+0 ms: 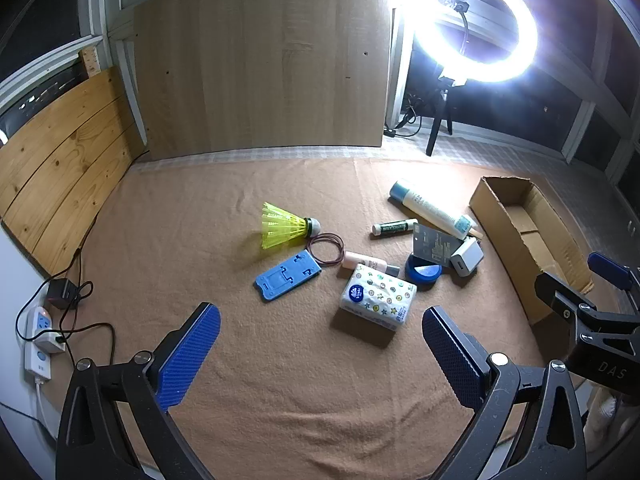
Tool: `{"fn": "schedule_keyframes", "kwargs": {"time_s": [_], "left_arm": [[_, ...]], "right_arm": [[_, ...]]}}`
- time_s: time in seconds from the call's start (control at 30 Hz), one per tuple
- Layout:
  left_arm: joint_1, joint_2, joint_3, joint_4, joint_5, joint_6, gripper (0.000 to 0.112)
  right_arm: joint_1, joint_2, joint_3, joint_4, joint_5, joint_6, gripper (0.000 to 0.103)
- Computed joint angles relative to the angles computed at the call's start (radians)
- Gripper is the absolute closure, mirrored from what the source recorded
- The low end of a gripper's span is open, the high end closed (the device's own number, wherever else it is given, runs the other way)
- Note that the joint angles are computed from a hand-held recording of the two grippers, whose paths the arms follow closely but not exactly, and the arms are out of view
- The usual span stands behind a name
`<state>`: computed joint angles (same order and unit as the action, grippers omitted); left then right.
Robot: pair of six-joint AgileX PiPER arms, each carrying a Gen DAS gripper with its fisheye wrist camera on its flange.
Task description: Organize objects
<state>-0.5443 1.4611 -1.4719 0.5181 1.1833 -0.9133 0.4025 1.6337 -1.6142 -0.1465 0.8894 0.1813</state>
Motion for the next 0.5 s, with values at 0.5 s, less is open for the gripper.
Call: {"fn": "schedule_keyframes", "kwargs": {"time_s": [0.5], "left_arm": [[0.000,0.013,-0.019,-0.005,0.006,0.008,0.010]], "right_arm": [[0.003,0.001,-0.003,-0.002,0.003,0.005,0.001]]}}
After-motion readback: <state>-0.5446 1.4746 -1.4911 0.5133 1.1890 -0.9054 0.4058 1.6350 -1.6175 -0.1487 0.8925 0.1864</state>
